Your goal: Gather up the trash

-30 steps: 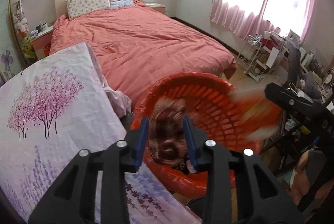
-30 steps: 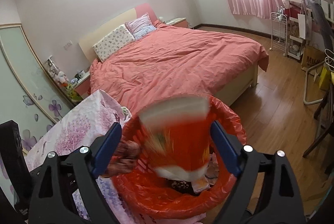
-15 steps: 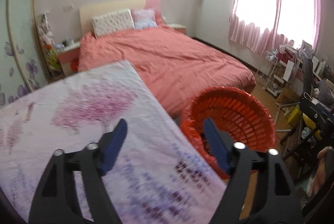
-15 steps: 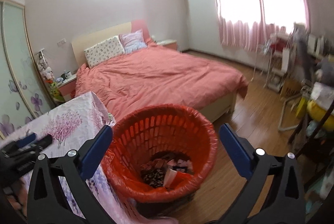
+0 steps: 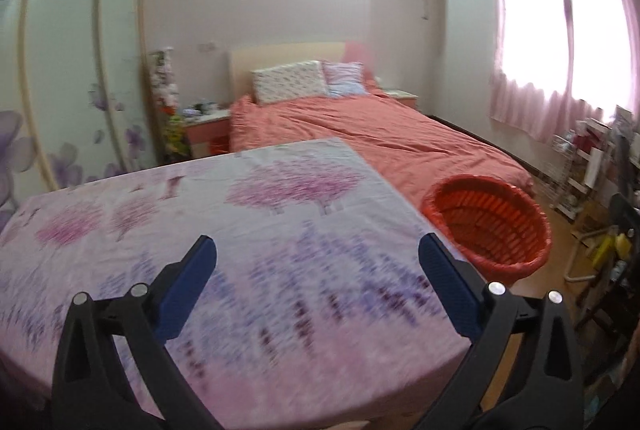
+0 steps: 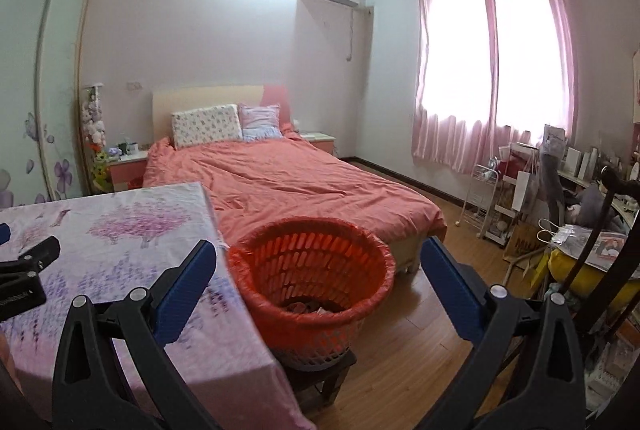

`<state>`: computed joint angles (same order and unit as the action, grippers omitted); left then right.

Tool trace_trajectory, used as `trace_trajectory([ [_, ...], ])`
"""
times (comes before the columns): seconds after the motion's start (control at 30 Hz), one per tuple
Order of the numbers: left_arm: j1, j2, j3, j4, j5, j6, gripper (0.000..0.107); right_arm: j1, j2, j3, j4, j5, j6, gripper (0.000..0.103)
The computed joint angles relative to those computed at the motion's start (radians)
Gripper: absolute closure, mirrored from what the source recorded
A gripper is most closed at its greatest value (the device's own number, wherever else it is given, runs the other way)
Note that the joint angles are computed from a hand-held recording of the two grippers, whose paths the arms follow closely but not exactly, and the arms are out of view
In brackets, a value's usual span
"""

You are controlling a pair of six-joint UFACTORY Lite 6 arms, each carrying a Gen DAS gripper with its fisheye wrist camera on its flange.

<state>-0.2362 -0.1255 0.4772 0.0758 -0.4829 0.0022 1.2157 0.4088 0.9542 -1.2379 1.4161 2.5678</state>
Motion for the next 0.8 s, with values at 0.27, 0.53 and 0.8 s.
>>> trace_trajectory([
  [0.27, 0.068, -0.237, -0.256, -0.084, -0.047, 0.047, 0.008, 0.077, 0.117, 0.118, 0.073, 0.023, 0.017, 0.002],
  [0.53, 0.03, -0.314, -0.337, -0.164, -0.028, 0.089, 0.008, 0.096, 0.141, 0.136, 0.137, 0.029, 0.052, 0.002],
  [0.8, -0.002, -0.273, -0.351, -0.187, -0.05, 0.086, 0.008, 0.097, 0.179, 0.159, 0.169, 0.002, 0.062, 0.002],
])
